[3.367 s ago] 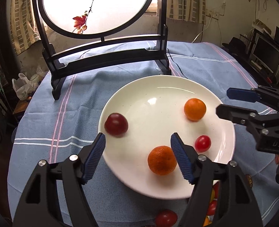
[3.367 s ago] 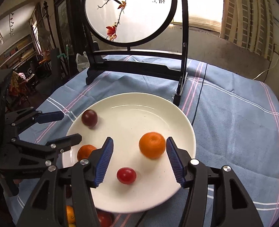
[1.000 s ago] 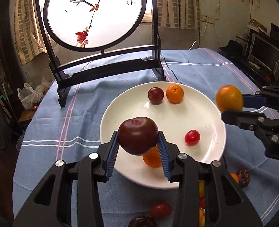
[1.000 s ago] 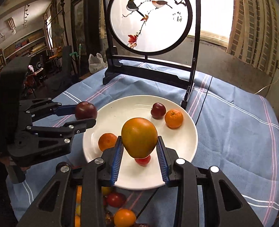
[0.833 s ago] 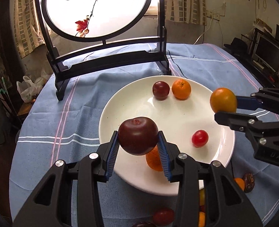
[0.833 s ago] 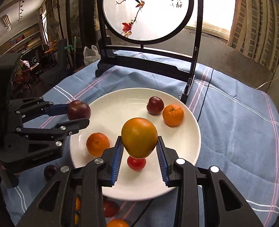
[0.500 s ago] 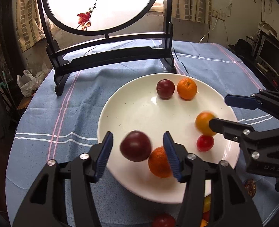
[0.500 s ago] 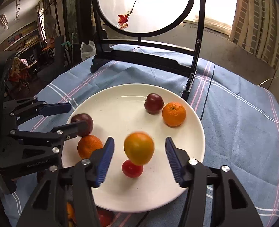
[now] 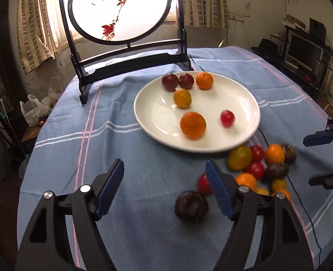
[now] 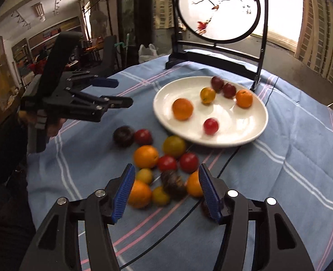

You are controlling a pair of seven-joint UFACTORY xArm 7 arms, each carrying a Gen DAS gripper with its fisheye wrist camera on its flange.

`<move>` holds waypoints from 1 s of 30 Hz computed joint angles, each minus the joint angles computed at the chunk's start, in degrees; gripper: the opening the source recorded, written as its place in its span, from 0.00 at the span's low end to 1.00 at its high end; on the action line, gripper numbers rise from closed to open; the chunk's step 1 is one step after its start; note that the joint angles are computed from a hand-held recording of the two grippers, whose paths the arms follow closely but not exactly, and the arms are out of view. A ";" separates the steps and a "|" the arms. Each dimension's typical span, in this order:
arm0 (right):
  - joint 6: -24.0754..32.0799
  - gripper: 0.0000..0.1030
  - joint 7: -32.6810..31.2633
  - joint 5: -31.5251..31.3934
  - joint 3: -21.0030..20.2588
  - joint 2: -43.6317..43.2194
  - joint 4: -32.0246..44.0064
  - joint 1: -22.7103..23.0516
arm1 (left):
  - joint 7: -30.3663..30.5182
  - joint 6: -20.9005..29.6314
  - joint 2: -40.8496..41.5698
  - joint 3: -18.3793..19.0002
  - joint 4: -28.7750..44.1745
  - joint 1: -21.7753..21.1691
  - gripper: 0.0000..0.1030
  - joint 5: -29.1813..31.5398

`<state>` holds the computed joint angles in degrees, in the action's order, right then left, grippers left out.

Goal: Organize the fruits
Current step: 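Grasp a dark plum with the left gripper while the right grasps a tangerine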

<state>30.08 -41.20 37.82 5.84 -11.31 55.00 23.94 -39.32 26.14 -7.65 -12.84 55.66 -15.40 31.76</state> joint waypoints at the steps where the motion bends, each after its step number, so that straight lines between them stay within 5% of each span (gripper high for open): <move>1: 0.16 0.57 -0.23 0.22 0.40 -1.34 -1.68 0.46 | 1.13 -0.24 -1.18 0.08 -1.74 -0.41 0.71 -0.69; 7: 0.25 0.57 5.61 -3.17 2.22 -1.86 -5.07 2.27 | 5.52 -0.61 -4.15 -0.94 -7.94 -1.34 0.71 -3.60; 13: -3.99 0.56 14.12 -10.67 4.60 2.00 -4.10 2.34 | 4.91 -0.65 -0.08 -1.27 -5.89 -0.48 0.71 -3.13; 15: -5.75 0.41 17.70 -15.13 5.59 2.63 -3.97 1.97 | 3.92 -0.53 1.91 -0.88 -4.33 -0.65 0.71 -2.52; 16: -6.51 0.41 19.43 -17.45 6.70 2.88 -3.96 0.86 | 4.14 -0.47 2.86 -0.49 -3.56 -0.97 0.71 -2.92; 17: -5.76 0.40 19.58 -17.37 5.41 3.08 -3.54 1.94 | 4.25 -0.33 3.70 -0.18 -2.89 -1.34 0.71 -3.12; 20: -4.62 0.40 17.99 -16.38 4.34 2.17 -3.95 2.47 | 8.60 -1.07 4.76 0.96 -2.37 -2.89 0.42 -7.74; 30: -2.96 0.40 10.61 -6.52 0.29 -3.13 -6.36 3.85 | 6.98 -1.01 0.62 -0.01 -2.56 -3.99 0.40 -5.49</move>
<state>27.12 -30.59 31.30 6.12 -14.44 48.64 27.79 -32.35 25.13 -7.02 -12.86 53.10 -19.39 26.27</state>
